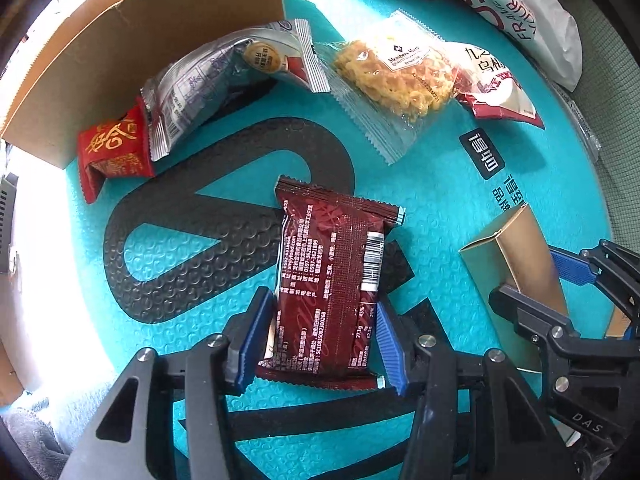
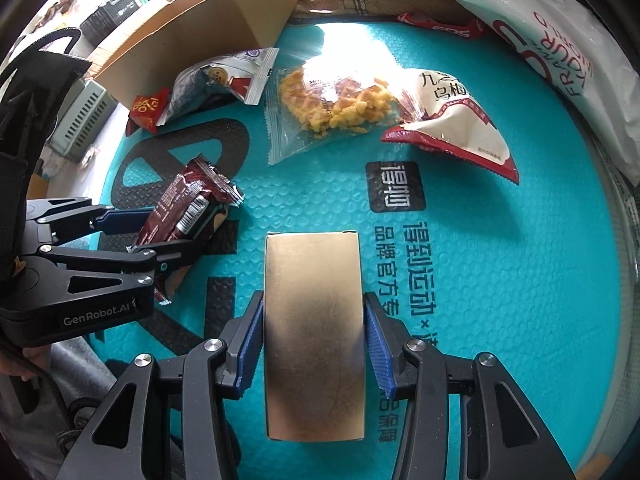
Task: Organize snacks
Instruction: 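Grasp the dark brown chocolate packet with the left tool while the right tool holds the gold box, then carry the chocolate packet with the left tool while the right tool carries the gold box to the box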
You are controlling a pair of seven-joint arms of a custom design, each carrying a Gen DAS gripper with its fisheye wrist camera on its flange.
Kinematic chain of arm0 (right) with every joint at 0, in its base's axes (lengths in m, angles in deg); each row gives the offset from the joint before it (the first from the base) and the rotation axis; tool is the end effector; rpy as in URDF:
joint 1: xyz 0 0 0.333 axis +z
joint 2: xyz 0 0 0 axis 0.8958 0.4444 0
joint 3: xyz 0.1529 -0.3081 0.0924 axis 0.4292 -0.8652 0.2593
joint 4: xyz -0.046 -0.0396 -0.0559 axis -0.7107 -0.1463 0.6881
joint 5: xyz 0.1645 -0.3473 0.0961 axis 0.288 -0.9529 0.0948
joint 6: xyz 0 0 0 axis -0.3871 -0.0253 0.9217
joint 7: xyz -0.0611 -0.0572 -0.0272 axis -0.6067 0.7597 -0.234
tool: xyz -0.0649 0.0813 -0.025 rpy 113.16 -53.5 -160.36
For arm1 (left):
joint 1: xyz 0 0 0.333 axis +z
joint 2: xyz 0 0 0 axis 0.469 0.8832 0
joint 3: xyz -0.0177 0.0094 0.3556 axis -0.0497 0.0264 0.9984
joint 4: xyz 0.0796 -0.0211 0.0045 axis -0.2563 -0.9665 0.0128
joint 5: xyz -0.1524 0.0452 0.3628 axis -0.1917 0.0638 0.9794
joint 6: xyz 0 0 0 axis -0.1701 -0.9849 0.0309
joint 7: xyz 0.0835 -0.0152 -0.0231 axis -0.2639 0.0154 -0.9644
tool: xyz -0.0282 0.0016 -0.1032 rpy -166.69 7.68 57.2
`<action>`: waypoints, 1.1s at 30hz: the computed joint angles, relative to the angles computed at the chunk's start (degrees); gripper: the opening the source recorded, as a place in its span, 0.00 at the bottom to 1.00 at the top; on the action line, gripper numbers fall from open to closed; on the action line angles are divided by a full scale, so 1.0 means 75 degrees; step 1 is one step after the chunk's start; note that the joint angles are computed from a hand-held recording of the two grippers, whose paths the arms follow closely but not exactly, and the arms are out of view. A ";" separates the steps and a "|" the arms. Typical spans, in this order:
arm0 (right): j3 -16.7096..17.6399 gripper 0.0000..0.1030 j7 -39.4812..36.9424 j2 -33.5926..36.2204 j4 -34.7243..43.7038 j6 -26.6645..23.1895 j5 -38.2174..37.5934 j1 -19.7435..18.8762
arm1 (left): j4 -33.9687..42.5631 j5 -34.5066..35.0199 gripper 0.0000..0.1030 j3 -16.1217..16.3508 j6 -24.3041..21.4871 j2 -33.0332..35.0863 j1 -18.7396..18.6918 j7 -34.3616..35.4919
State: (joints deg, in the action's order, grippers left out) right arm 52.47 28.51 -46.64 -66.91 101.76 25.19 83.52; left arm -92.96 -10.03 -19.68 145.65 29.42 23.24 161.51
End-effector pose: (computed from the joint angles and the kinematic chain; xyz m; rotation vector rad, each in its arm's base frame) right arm 0.6759 0.3221 0.4851 -2.2216 1.7900 -0.0775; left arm 0.7129 -0.1312 0.4654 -1.9333 2.4532 -0.3028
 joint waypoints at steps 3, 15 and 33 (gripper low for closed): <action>0.0024 0.49 0.0122 0.0024 -0.0010 -0.0117 0.0133 -0.0026 | 0.0017 -0.0047 0.49 -0.0018 -0.0009 0.0013 0.0015 0.0032; 0.0093 0.42 0.0130 -0.0472 -0.0931 0.0609 0.0335 -0.0146 | -0.0215 -0.0110 0.42 -0.0018 0.0415 -0.0081 0.0033 0.0140; 0.0294 0.42 -0.0098 -0.0260 -0.0173 0.0502 0.0990 -0.0141 | -0.1051 -0.0912 0.41 -0.0028 0.1157 -0.1235 0.0486 0.0469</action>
